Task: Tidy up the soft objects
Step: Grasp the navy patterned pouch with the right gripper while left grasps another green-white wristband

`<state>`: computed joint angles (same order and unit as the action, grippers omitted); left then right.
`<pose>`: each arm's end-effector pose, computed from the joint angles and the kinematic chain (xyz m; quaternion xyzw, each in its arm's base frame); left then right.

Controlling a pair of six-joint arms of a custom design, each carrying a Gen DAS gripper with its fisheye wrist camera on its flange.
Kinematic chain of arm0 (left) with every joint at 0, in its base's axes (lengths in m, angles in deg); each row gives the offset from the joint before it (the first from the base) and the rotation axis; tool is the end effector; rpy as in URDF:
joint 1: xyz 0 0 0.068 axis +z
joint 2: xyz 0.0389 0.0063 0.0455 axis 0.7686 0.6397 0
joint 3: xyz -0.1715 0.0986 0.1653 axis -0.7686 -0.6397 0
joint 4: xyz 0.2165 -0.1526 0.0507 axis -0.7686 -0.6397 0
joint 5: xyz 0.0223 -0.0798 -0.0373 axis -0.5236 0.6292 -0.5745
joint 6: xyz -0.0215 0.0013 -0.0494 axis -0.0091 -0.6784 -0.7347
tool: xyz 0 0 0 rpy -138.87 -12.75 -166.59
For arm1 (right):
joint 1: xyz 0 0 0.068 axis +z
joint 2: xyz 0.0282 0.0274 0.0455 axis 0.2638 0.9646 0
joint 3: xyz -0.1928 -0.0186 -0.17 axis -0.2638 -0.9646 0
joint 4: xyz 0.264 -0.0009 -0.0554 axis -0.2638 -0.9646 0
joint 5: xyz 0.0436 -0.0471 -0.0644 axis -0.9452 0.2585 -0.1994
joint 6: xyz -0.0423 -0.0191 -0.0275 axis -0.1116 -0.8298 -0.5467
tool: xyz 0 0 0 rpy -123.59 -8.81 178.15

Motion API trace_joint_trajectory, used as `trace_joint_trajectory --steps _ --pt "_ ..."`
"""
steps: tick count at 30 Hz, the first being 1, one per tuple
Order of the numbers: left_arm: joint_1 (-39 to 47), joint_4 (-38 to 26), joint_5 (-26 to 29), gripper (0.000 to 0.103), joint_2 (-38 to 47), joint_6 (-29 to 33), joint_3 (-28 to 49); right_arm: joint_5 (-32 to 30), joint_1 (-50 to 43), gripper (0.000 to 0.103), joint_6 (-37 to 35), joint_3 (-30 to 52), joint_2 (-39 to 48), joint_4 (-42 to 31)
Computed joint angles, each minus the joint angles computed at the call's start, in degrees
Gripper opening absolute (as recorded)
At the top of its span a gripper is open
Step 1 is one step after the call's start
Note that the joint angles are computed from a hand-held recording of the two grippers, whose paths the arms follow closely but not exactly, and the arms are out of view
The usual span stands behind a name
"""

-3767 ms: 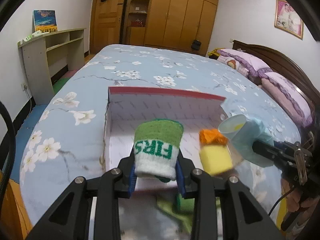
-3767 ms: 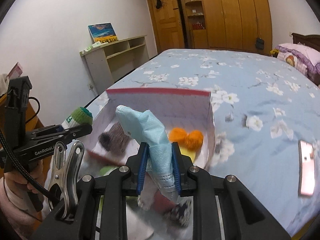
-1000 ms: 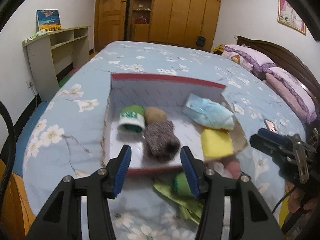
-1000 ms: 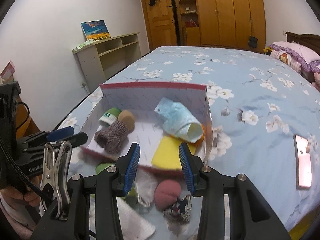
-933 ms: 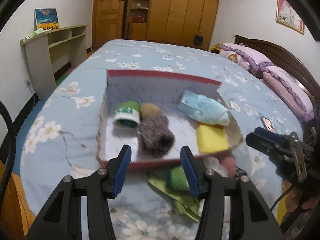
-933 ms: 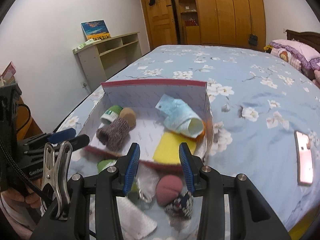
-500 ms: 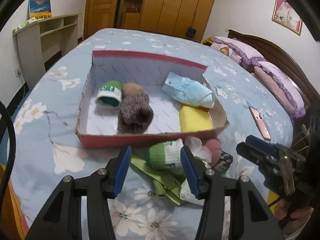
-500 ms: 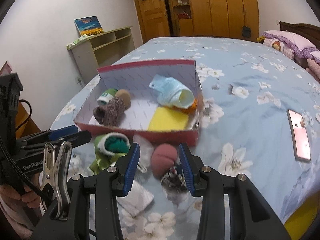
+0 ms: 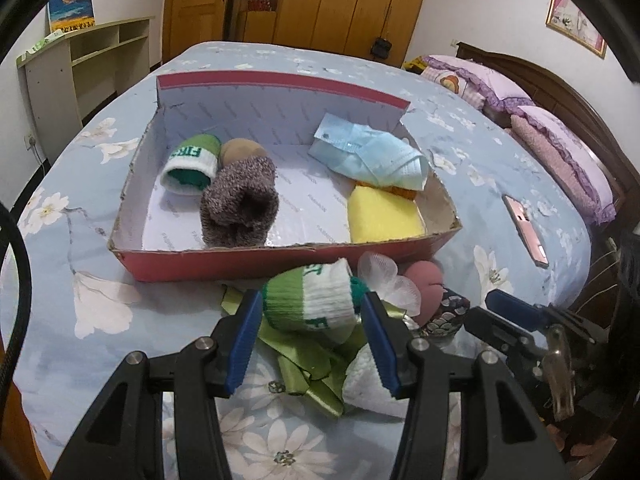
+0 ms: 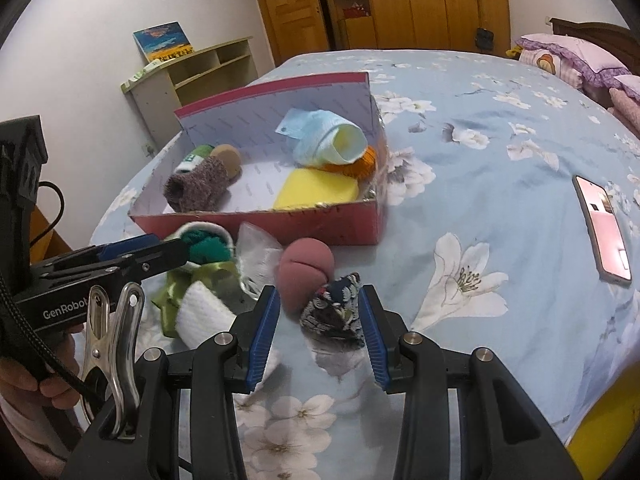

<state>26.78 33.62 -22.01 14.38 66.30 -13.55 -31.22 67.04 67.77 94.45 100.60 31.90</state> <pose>0.1849 -0.0829 0.1617 0.1179 0.9295 -0.1342 0.3228 0.1345 0.1461 0.1558 0.0017 0.9279 0.0927 0.3610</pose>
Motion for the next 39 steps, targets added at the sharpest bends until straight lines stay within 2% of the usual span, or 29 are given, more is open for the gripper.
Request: trace_joint_trajectory --steps 5,15,18,23,30,39 --pt "-1.06 3.53 -2.07 0.054 3.15 -0.42 -0.08 -2.98 -2.04 0.042 -1.2 -1.65 0.64 2.84" --pt "-0.96 8.09 -1.02 0.054 8.88 -1.27 0.52 -5.21 -3.81 0.042 -4.11 -2.65 5.72 7.75" --pt "-1.24 8.71 -0.9 0.053 10.72 -1.1 0.94 -8.01 -6.08 0.042 -4.39 -4.03 7.49 10.97" --pt "-1.91 9.39 -0.93 0.045 11.79 -0.93 1.1 -8.97 -6.88 0.042 -6.11 -5.48 7.47 13.66" --pt "-1.87 7.99 -0.48 0.041 8.22 -0.5 0.21 -8.98 -6.55 0.037 -6.78 -6.5 6.48 14.78" --pt "0.15 2.88 1.31 0.04 -1.09 0.85 -1.6 -7.01 -3.6 0.035 -5.61 -6.36 2.09 11.29"
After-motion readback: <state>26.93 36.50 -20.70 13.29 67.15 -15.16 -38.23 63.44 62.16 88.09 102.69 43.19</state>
